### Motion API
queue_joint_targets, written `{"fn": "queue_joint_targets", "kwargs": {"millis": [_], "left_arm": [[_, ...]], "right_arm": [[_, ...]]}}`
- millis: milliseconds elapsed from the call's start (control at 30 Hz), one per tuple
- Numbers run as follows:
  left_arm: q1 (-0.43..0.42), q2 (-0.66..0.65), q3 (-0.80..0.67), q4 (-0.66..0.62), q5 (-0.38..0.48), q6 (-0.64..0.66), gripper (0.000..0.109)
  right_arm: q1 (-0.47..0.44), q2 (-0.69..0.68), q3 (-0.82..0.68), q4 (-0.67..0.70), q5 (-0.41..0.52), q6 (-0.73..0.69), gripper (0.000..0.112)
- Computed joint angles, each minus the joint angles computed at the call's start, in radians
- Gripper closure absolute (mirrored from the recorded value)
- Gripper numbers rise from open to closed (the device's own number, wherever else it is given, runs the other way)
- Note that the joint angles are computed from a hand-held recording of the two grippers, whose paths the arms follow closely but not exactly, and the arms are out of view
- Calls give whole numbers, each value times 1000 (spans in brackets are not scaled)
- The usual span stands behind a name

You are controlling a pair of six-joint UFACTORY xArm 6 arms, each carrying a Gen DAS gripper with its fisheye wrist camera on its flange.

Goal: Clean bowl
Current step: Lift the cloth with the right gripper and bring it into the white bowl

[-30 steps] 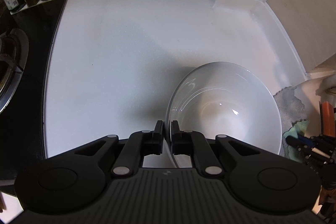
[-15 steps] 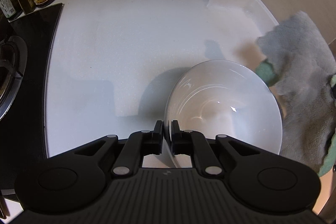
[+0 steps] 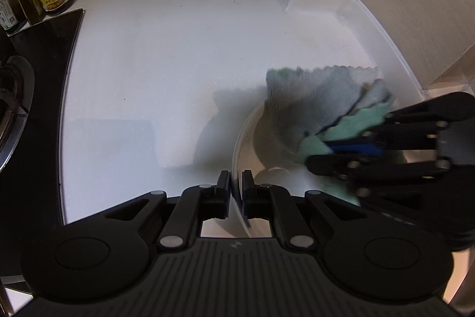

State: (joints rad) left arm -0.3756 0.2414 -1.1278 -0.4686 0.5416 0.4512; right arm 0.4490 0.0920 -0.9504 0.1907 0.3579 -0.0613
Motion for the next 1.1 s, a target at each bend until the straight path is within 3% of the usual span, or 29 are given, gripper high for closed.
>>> {"fn": "queue_joint_targets", "kwargs": {"millis": [100, 267, 400, 500, 667, 700, 767, 800, 867, 1000, 1100], "left_arm": [[-1, -4, 5, -6, -3, 1, 103], [-1, -6, 9, -19, -4, 6, 103], [-1, -4, 5, -20, -1, 9, 104], [3, -2, 2, -28, 4, 21, 103], [9, -1, -1, -42, 14, 54, 103], [14, 1, -6, -62, 29, 101, 103], [18, 2, -9, -73, 37, 115, 103], [19, 2, -9, -76, 39, 121, 103], [18, -1, -4, -81, 33, 133, 103], [16, -3, 3, -55, 13, 119, 103], [20, 3, -6, -63, 21, 120, 104]], "right_arm": [[0, 68, -58, -46, 23, 29, 105], [4, 136, -126, 257, 81, -170, 104], [-9, 90, -112, 425, 202, -311, 99], [-5, 36, -85, 403, 243, -309, 80], [16, -62, -3, 65, 161, -116, 80], [14, -51, -10, 47, 166, -111, 80], [10, -20, -26, 17, 165, -102, 88], [9, -1, -34, -12, 157, -85, 100], [6, 35, -41, -94, 108, -27, 107], [8, 81, -57, -53, 22, -10, 106], [23, 98, -74, 22, 22, -89, 106]]}}
